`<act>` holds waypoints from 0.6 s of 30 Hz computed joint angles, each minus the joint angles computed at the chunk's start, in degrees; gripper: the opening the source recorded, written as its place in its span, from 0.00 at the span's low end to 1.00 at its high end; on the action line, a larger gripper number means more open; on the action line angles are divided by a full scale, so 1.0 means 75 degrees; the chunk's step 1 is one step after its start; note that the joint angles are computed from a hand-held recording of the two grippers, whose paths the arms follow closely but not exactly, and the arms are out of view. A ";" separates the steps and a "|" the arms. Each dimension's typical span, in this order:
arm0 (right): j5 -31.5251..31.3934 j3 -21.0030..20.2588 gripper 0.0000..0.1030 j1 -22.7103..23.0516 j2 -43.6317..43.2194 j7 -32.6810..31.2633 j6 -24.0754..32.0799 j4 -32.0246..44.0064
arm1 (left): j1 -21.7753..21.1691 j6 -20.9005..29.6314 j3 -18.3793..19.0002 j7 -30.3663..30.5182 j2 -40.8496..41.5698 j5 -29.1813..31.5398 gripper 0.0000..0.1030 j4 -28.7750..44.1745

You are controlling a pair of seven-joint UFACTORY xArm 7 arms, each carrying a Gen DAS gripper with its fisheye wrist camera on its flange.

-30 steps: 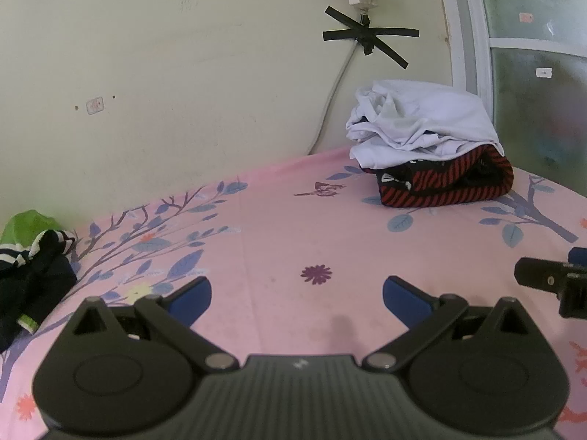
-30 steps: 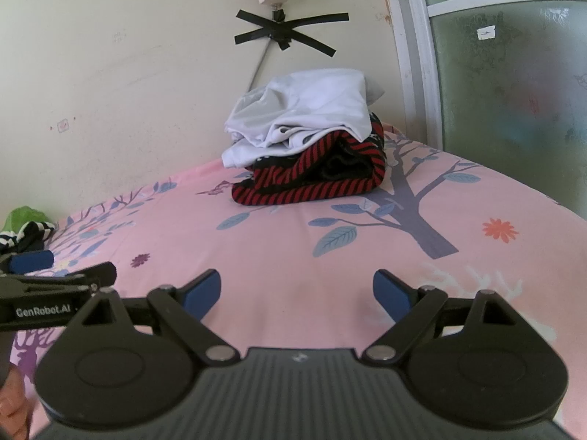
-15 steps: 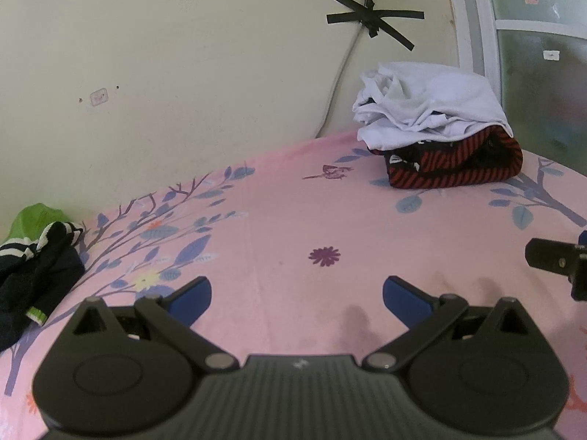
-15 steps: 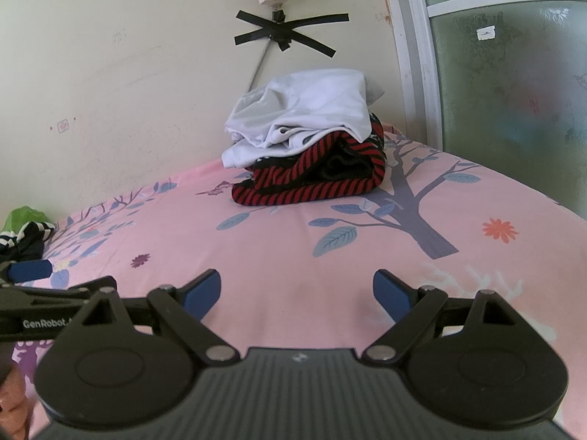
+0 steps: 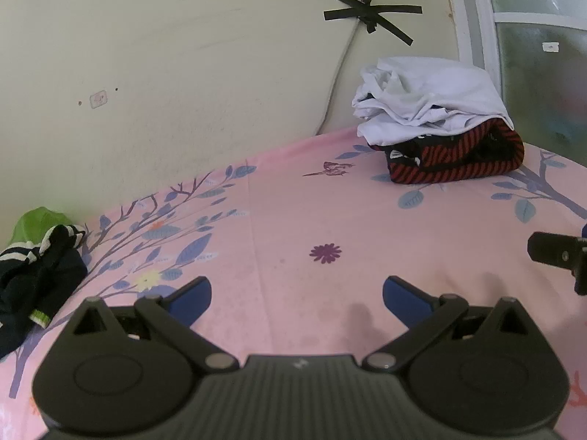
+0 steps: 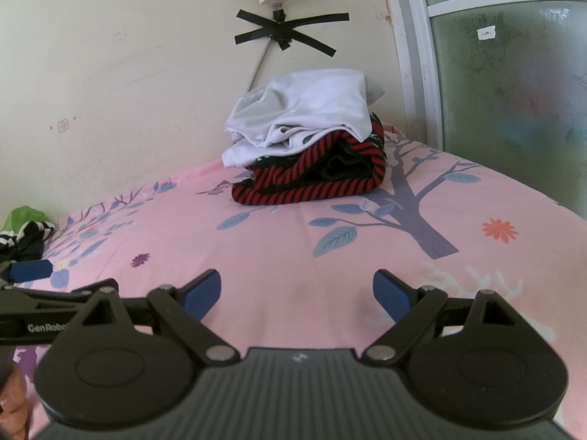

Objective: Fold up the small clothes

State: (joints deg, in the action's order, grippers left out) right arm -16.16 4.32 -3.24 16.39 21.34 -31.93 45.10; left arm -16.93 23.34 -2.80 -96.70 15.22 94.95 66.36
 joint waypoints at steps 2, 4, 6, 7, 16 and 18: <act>-0.0002 0.0000 0.80 0.0000 0.0006 0.0001 -0.0001 0.0005 | -0.0003 0.0002 0.0001 0.0007 0.0004 0.0004 1.00 0.0001; -0.0002 -0.0001 0.80 0.0001 0.0001 0.0001 0.0001 0.0000 | -0.0008 0.0010 0.0001 0.0009 0.0008 -0.0002 1.00 0.0006; -0.0001 -0.0001 0.80 0.0003 0.0003 0.0000 0.0005 0.0004 | -0.0018 0.0025 -0.0001 0.0004 0.0008 0.0015 1.00 0.0003; 0.0000 -0.0001 0.80 0.0005 0.0006 -0.0001 0.0008 0.0008 | -0.0022 0.0031 -0.0002 0.0003 0.0007 0.0025 1.00 -0.0001; 0.0032 -0.0003 0.80 0.0022 0.0005 -0.0016 0.0014 0.0006 | -0.0029 0.0055 -0.0012 0.0023 0.0026 0.0065 1.00 0.0012; 0.0045 -0.0006 0.80 0.0029 0.0001 -0.0025 0.0012 0.0001 | -0.0030 0.0056 -0.0012 0.0033 0.0027 0.0063 1.00 0.0012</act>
State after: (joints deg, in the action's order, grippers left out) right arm -15.82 4.27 -3.02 16.40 21.15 -31.84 45.11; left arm -17.16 23.76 -2.89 -96.45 15.42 95.42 66.45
